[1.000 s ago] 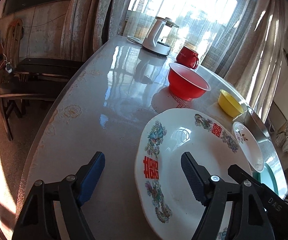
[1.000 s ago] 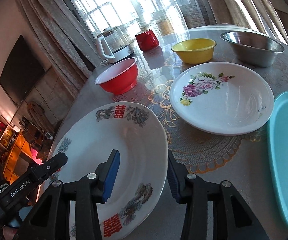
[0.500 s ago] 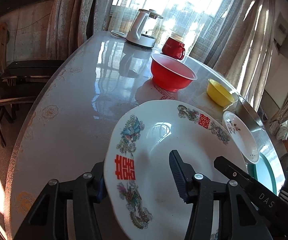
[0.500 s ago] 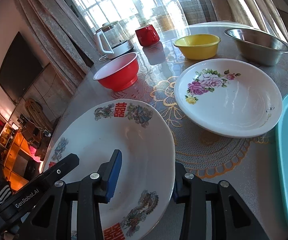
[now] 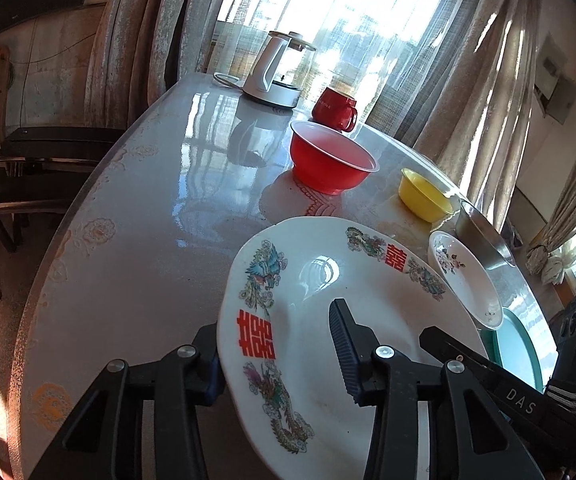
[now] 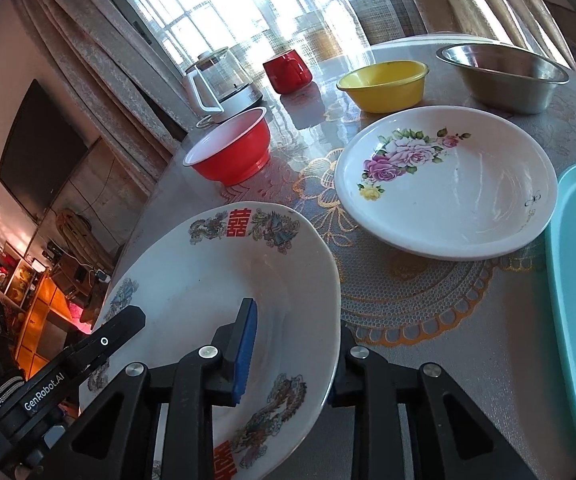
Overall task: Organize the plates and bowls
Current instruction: 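Grasp the large white plate rim with both grippers and lift, then carry the large white plate over and lower it onto the teal plate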
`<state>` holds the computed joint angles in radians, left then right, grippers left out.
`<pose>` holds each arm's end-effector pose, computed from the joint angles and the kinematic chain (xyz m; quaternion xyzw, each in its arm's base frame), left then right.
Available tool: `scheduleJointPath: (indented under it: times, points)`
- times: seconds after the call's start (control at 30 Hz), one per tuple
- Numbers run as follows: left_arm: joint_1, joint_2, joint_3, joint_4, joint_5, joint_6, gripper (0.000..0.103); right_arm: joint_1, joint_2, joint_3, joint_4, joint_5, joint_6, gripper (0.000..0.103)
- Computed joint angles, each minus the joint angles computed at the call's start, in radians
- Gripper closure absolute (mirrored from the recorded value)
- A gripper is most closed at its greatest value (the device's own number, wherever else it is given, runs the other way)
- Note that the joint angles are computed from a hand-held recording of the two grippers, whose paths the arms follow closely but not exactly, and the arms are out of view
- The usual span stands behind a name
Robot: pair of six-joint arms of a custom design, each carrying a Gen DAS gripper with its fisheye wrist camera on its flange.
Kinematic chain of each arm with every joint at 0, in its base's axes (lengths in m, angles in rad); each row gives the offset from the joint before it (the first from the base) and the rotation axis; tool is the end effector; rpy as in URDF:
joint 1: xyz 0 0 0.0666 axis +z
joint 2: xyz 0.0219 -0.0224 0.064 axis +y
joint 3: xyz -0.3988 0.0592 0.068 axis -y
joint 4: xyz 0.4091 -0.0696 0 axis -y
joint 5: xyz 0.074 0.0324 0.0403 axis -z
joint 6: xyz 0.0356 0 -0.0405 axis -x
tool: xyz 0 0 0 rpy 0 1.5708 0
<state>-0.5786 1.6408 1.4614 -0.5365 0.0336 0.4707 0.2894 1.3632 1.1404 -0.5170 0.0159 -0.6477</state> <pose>0.5037 -0.3309 0.3786 0.0560 0.9082 -0.2209 0.3511 0.4661 0.1378 0.3704 0.1662 0.8997 0.1758 0.3634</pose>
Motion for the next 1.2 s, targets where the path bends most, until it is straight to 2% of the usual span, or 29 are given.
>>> scheduleJointPath:
  times: [0.27,0.43,0.7,0.97,1.2]
  points:
    - [-0.010,-0.019,-0.023,0.042,0.041,-0.056,0.059,0.020,-0.033,-0.023,0.014,0.051,0.034,0.076]
    - [-0.018,-0.017,-0.019,0.041,0.086,-0.086,0.059,0.015,-0.057,-0.045,0.012,0.060,0.031,0.076]
    - [-0.032,-0.035,-0.040,0.086,0.135,-0.149,0.059,0.042,-0.116,-0.081,0.005,0.160,0.083,0.076]
    - [-0.048,-0.050,-0.054,0.111,0.192,-0.199,0.059,0.037,-0.173,-0.118,-0.010,0.179,0.052,0.076]
    - [-0.077,-0.062,-0.065,0.131,0.199,-0.233,0.059,0.040,-0.233,-0.146,-0.040,0.209,0.057,0.076]
